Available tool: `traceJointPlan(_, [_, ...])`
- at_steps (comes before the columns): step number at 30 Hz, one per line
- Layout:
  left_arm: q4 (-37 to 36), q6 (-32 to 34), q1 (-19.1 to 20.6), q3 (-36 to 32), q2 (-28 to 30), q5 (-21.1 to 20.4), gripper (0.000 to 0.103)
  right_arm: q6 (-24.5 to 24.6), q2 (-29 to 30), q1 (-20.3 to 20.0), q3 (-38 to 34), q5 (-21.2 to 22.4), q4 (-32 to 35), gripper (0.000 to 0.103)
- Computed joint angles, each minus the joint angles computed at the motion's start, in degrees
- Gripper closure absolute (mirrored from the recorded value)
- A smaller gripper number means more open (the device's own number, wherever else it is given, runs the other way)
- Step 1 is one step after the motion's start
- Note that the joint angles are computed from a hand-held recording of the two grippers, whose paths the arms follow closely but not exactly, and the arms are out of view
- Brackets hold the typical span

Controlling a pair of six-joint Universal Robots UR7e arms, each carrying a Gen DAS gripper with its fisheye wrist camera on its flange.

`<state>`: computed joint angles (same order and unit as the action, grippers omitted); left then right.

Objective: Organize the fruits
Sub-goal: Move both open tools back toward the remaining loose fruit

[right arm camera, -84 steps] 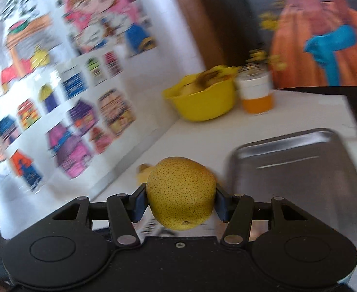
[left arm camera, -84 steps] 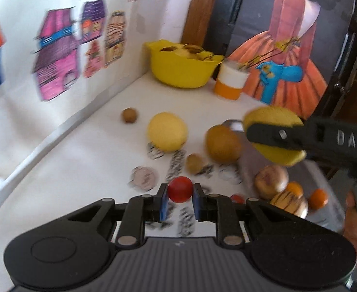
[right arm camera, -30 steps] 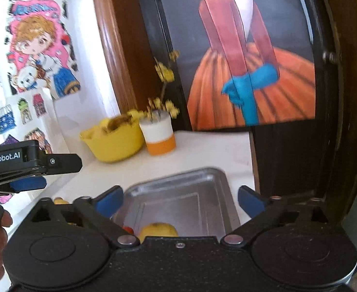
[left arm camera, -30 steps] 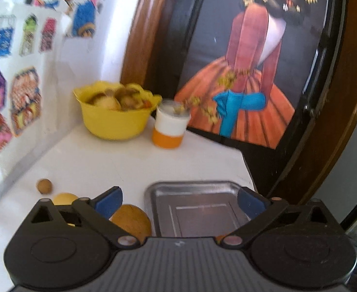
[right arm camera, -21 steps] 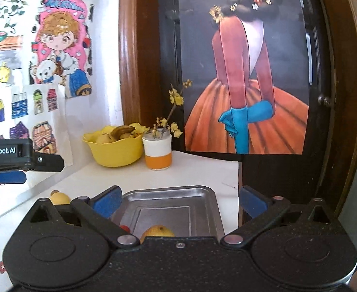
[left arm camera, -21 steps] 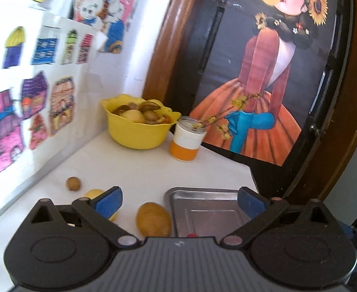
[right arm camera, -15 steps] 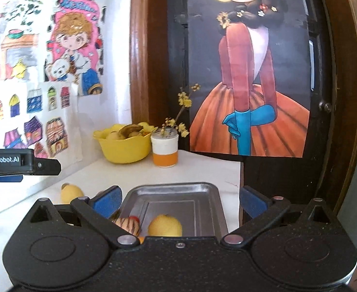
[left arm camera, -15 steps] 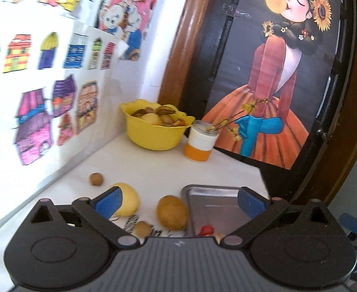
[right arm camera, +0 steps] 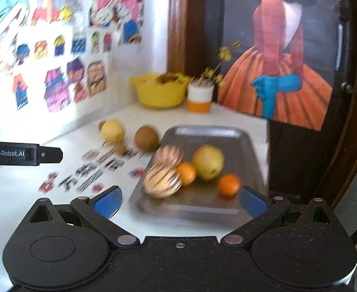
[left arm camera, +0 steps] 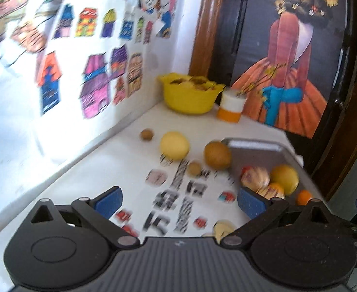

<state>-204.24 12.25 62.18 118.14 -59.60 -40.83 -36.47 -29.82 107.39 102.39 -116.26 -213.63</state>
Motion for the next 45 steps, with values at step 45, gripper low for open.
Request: traceJointPlan(45, [14.29,8.15,7.08,-14.71,1.45,-7.25,0.0,-1.05,12.62,0.17,-47.75,9.72,50.96,0.001])
